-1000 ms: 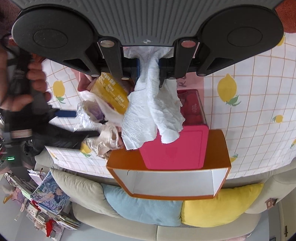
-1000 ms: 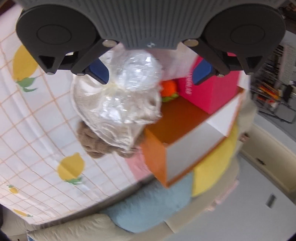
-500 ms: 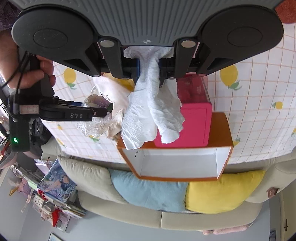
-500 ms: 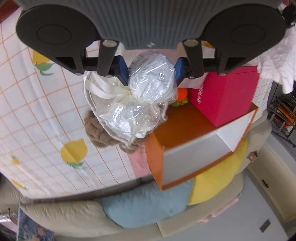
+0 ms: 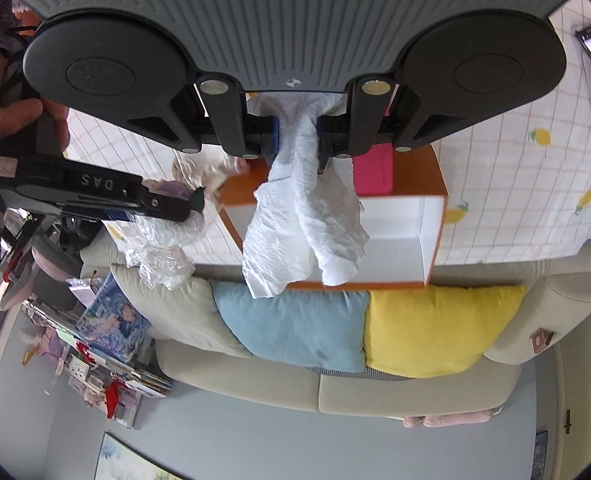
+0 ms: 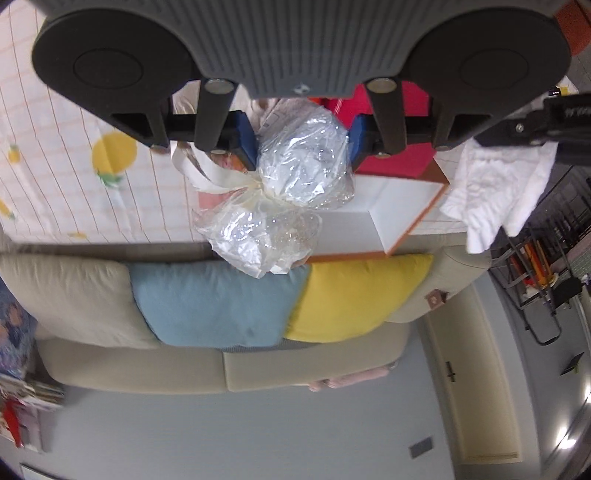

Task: Organize soft objects
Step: 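Carry both items over the orange box and open both tools inside it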

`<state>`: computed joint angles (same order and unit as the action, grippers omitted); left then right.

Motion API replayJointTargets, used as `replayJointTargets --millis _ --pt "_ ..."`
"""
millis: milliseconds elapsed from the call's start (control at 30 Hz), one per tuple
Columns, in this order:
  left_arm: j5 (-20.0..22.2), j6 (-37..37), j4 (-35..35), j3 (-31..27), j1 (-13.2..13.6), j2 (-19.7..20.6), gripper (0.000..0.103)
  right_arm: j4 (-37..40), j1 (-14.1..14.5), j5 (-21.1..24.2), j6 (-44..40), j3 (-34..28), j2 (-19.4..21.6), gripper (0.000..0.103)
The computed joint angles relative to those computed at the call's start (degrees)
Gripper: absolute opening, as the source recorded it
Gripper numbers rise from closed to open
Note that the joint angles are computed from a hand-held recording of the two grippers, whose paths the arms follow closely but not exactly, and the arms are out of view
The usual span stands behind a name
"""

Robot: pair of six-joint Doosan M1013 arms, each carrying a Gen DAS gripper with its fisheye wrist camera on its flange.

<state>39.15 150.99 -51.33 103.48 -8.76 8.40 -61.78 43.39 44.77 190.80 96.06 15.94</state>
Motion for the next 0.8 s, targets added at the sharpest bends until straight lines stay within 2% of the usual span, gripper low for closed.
replayJointTargets --millis 133,233,300,433,633,800 --pt "0.86 -2.41 -1.03 -3.87 0.46 2.82 0.018 -0.27 -1.64 -1.82 -4.56 -1.82 0.69 0.049" --pt "2.68 -4.99 -0.89 -7.38 0.61 5.64 0.018 1.71 -3.44 -5.06 -8.9 -3.18 1.47 0.049" --pt "3.68 -6.43 0.28 -9.61 0.35 7.5 0.018 5.02 -4.86 -7.17 -13.17 -4.6 2.44 0.049" --pt "1.84 -10.46 5.05 -12.64 -1.04 10.47 0.018 13.75 -7.5 -11.33 -21.93 -7.44 4.86 0.049" --pt "1.3 -16.81 12.45 -16.02 -2.41 14.49 0.018 27.11 -10.34 -11.44 -38.64 -13.27 10.11 0.049" --pt "5.32 -21.65 19.78 -19.29 -3.01 17.73 0.019 38.29 -12.09 -7.52 -51.15 -17.9 14.32 0.049"
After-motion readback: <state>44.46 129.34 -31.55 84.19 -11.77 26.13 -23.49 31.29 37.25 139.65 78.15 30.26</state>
